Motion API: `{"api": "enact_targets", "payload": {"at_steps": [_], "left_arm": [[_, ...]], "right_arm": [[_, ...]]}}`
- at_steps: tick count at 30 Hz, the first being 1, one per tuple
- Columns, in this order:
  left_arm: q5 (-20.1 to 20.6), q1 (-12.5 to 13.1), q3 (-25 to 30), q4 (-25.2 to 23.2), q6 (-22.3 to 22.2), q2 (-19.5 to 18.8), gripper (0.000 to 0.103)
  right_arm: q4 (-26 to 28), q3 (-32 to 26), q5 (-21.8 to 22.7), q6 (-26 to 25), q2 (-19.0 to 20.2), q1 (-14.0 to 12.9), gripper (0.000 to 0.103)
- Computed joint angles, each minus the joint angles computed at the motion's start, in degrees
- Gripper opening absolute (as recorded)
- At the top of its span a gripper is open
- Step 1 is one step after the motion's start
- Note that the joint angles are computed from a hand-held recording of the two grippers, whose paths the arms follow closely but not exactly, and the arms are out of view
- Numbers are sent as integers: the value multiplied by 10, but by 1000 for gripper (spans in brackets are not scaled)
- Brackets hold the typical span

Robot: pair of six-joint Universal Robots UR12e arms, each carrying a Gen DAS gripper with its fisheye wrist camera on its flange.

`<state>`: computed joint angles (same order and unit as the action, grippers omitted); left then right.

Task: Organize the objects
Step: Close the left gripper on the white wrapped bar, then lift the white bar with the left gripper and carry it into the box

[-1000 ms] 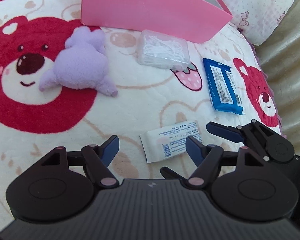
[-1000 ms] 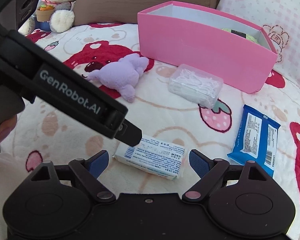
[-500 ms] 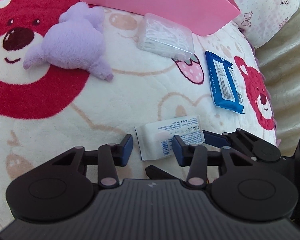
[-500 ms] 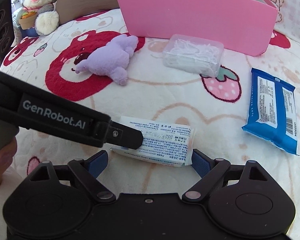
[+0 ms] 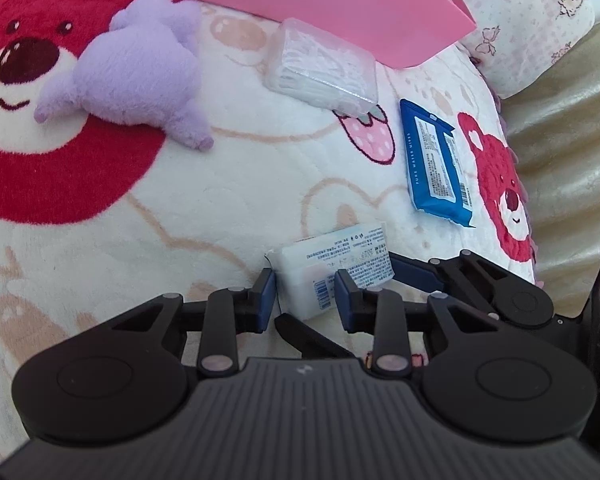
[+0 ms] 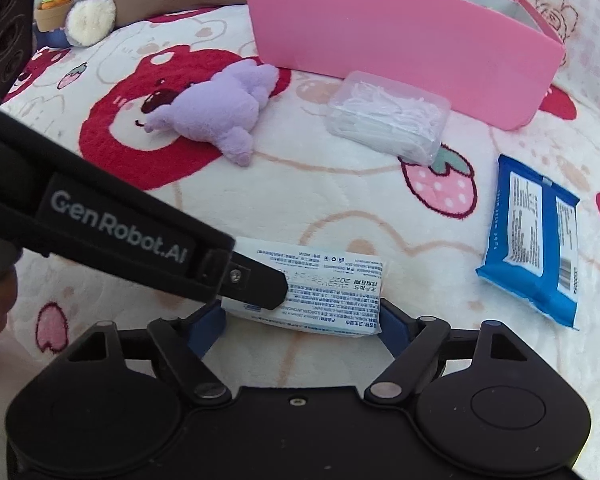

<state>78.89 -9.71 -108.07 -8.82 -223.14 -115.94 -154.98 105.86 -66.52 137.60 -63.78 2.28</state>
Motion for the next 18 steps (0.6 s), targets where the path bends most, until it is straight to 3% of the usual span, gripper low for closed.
{"api": "enact_targets", "payload": {"at_steps": [18], "left_arm": [[11, -2, -1, 2, -1, 28, 31]], "right_arm": [[-57, 14, 13, -7, -25, 1, 85]]}}
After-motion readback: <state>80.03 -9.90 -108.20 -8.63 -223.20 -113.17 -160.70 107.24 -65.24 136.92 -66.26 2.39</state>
